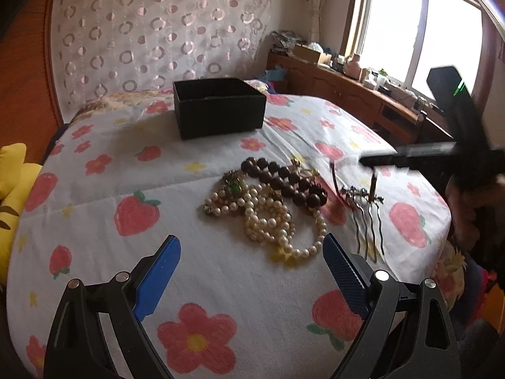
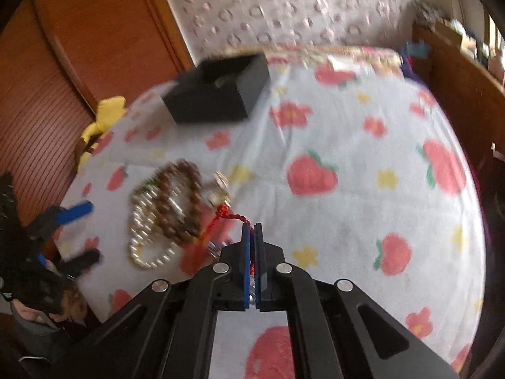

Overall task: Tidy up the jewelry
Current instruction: 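Grasp the pearl strand with the left gripper while the right gripper holds the red bracelet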

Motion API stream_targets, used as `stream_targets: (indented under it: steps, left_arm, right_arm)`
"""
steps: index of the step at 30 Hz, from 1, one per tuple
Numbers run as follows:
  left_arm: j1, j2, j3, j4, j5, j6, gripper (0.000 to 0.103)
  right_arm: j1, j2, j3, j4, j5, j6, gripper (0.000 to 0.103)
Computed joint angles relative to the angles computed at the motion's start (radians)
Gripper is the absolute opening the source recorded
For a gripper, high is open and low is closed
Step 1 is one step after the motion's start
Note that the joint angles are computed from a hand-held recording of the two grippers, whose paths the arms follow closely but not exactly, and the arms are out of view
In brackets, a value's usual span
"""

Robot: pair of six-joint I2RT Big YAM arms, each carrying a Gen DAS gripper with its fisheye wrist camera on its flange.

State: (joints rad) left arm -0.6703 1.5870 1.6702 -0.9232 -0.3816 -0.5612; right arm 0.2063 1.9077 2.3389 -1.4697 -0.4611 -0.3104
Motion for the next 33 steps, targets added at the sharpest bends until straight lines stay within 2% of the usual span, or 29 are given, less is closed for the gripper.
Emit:
stream_targets:
  steps: [4, 6, 11, 16, 22, 24, 25, 26, 28, 29, 33]
  left_arm:
    - [0.006, 0.01, 0.003, 0.003, 0.043, 0.007, 0.088]
    - [0.007, 0.012, 0.003, 0.002, 0.054, 0.01, 0.08]
    - [0.021, 0.025, 0.011, 0.001, 0.124, 0.003, 0.047]
    - [0.026, 0.051, 0.034, 0.005, 0.183, 0.005, 0.031]
    - [0.02, 0.105, 0.114, -0.06, 0.162, 0.02, 0.024]
    - [0.01, 0.128, 0.149, -0.098, 0.129, 0.046, 0.024]
    - [0.006, 0.13, 0.154, -0.104, 0.122, 0.054, 0.021]
    - [0.006, 0.13, 0.155, -0.101, 0.134, 0.063, 0.007]
    - [-0.001, 0.13, 0.161, -0.121, 0.126, 0.083, 0.007]
    - [-0.005, 0.127, 0.16, -0.125, 0.122, 0.088, 0.007]
    - [-0.015, 0.056, 0.122, -0.064, 0.113, 0.091, 0.007]
  right_arm:
    - [0.012, 0.006, 0.073, 0.022, -0.004, -0.012, 0.003]
    - [0.013, 0.011, 0.105, 0.035, -0.005, -0.01, 0.003]
    - [0.002, 0.013, 0.148, 0.071, 0.006, -0.007, 0.003]
    - [-0.019, 0.01, 0.125, 0.088, 0.014, -0.003, 0.003]
    - [-0.032, -0.019, 0.041, 0.128, 0.01, 0.004, 0.003]
    - [-0.033, -0.023, 0.032, 0.132, 0.007, 0.004, 0.003]
    - [-0.033, -0.025, 0.026, 0.136, 0.005, 0.003, 0.003]
    - [-0.034, -0.031, 0.013, 0.144, 0.003, 0.002, 0.003]
    - [-0.035, -0.042, -0.013, 0.156, -0.004, -0.001, 0.003]
    - [-0.034, -0.05, -0.027, 0.163, -0.004, -0.004, 0.003]
    - [-0.032, -0.064, -0.055, 0.176, -0.012, -0.009, 0.003]
